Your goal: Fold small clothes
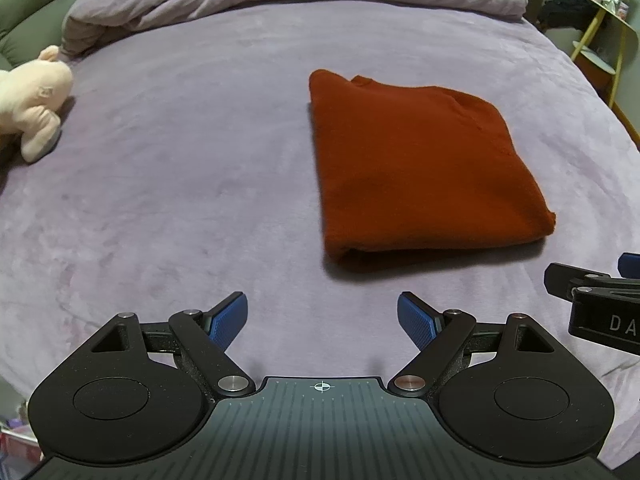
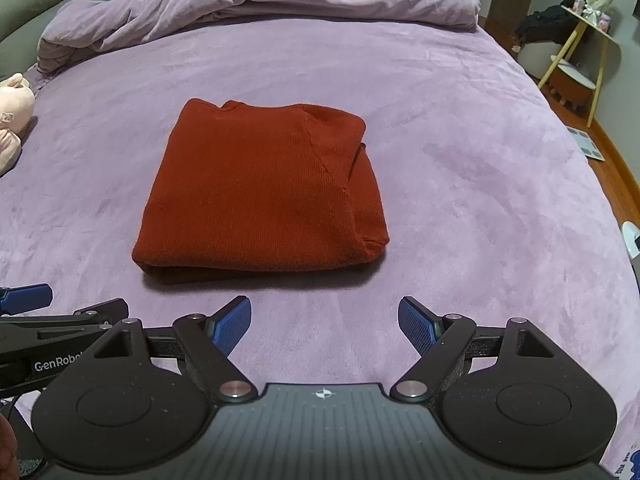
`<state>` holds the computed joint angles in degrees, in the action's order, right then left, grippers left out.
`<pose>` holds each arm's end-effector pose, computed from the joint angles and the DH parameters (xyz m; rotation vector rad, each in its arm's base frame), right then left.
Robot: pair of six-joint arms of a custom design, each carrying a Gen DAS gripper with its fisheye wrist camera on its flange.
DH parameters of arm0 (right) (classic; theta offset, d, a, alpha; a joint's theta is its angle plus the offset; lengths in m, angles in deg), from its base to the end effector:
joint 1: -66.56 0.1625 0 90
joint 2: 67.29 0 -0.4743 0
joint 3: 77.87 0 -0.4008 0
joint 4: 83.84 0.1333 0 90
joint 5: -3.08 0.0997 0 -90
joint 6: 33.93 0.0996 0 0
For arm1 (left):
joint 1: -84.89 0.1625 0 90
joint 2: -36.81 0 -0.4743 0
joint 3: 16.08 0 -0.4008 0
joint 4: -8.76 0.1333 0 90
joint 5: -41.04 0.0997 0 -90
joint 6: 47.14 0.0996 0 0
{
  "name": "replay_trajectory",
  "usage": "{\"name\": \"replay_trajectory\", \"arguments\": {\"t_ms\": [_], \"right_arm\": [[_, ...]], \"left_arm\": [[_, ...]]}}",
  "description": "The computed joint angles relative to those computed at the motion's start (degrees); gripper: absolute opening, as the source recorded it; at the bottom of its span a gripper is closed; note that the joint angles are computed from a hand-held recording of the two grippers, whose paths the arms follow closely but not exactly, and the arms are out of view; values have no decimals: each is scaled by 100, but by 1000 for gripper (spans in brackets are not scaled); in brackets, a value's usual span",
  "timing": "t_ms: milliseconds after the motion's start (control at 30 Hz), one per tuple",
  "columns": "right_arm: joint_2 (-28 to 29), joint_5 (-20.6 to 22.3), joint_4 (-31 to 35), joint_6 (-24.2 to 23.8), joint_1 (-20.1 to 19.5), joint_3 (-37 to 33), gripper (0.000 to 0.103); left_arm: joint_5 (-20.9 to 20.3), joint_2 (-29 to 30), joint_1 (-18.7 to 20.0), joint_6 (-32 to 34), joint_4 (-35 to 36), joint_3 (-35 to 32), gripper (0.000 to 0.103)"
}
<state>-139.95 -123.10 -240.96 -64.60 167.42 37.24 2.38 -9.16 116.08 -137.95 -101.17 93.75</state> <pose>0.1789 -0.5372 0.3133 0.6976 -2.3283 0.3860 -0.3482 -0.4576 0.0297 -0.1862 2.1156 -0.7467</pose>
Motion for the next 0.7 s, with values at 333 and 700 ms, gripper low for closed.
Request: {"name": "replay_trajectory", "arguments": {"t_ms": [333, 700], "right_arm": [[5, 14, -28, -30, 10, -12, 81], [-3, 41, 22, -40, -10, -46, 81]], "left_arm": [[-32, 24, 0, 74, -61, -37, 87], [-72, 40, 19, 98, -169, -40, 87]]}}
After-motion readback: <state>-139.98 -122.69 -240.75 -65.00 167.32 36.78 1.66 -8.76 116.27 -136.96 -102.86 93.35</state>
